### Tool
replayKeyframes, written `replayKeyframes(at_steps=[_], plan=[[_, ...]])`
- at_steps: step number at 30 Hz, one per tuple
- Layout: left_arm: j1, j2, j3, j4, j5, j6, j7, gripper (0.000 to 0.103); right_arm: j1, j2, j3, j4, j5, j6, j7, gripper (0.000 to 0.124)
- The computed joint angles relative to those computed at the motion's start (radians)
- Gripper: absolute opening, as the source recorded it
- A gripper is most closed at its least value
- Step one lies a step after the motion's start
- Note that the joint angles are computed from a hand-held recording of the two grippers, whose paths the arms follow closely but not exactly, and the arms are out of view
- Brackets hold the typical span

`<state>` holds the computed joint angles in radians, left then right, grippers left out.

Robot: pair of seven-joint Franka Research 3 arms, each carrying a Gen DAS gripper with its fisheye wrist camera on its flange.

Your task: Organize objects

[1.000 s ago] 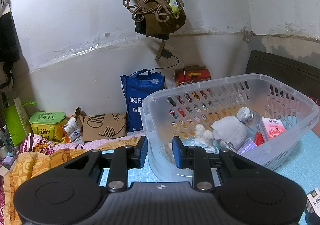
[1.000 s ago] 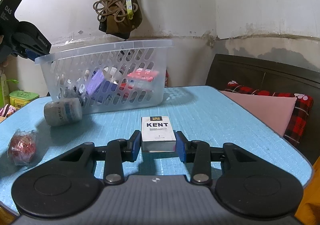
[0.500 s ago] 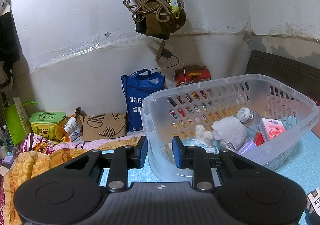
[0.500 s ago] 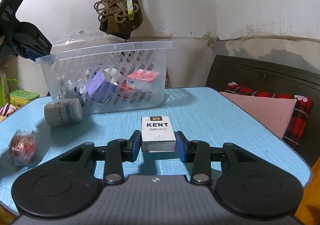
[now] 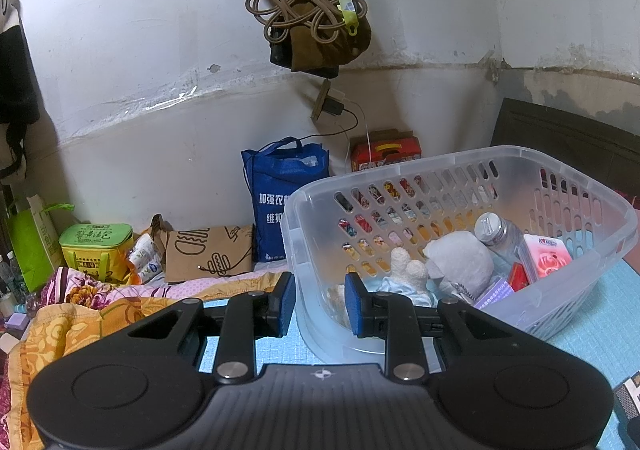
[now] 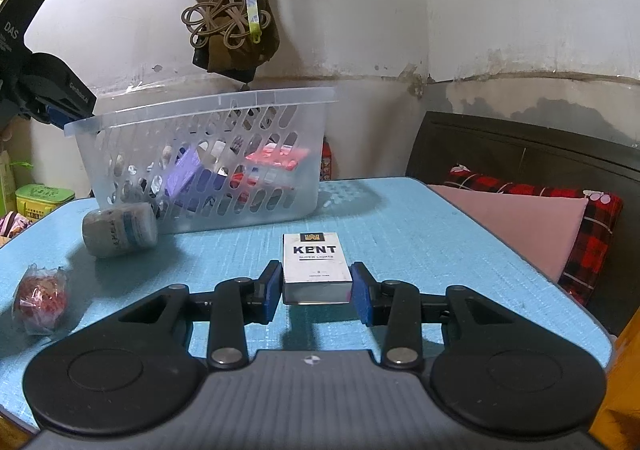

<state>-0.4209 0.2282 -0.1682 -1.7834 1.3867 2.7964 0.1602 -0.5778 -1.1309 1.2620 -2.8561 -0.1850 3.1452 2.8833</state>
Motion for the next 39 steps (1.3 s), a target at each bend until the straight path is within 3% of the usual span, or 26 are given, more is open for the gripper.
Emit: replayKeyframes(at_steps=[39], plan=[[0.001,-0.001,0.001,-0.002,0.004,0.004,-0.007,0.031,0.008,0.001,-0.008,-0.001,-0.009,-0.013,0.007,0.041]])
